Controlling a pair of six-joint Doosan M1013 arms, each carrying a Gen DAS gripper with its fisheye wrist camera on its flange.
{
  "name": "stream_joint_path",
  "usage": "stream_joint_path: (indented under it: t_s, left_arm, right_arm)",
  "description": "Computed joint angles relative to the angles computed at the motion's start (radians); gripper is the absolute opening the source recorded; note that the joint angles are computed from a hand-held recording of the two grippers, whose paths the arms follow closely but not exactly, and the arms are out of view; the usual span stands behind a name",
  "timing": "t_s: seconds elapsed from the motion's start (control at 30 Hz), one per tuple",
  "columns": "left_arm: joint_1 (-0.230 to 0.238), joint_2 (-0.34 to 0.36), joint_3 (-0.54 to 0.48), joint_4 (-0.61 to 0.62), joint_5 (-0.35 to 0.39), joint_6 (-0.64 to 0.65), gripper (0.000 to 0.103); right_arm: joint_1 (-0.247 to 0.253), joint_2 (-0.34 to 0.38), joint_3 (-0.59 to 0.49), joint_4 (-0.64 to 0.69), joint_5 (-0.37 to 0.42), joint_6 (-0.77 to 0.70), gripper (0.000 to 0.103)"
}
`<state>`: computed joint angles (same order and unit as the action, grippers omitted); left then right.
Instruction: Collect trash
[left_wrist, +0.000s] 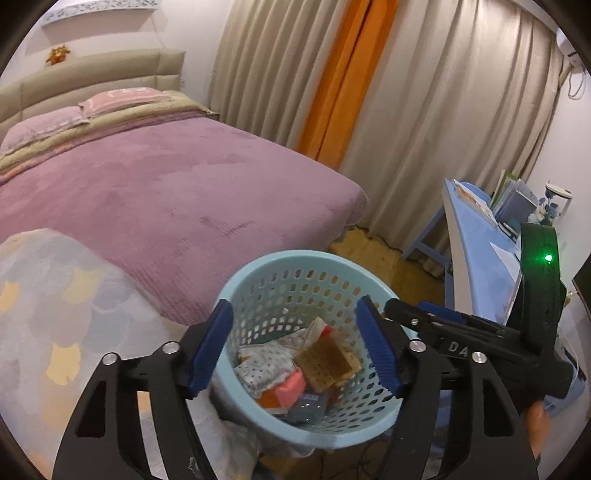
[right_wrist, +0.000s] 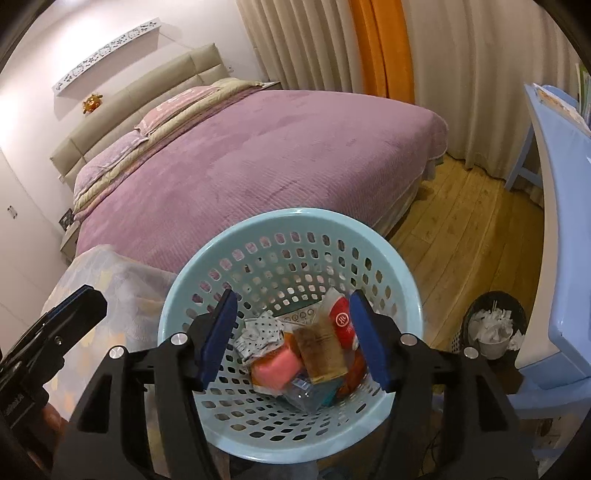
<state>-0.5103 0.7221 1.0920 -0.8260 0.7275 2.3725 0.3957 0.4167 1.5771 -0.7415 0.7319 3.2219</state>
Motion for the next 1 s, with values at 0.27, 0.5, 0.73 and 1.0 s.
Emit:
stream_joint_path:
  t_s: [0.27, 0.5, 0.73, 1.0]
  left_arm:
    - [0.010, -0.097, 0.153, -0.115, -0.151, 0.148, 0.083]
    - [0.019, -0.191, 0.298, -0.266, -0.306, 0.315, 0.088]
    - [0.031, -0.264, 0.407, -0.453, -0.399, 0.479, 0.093]
    - [0.029, -0.290, 0.471, -0.439, -0.490, 0.433, 0.095]
  right_arm:
    - [0.042, -0.016, -0.007, -0.072, -0.001, -0.016, 0.059]
    - [0.095, -0.018, -0.030, -0.157, 0.034, 0.021, 0.060]
    - [0.141, -0.004, -0.055, -0.214, 0.084, 0.026, 0.060]
    - [0.204, 0.028, -0.077, -0.320, 0.211, 0.080, 0.060]
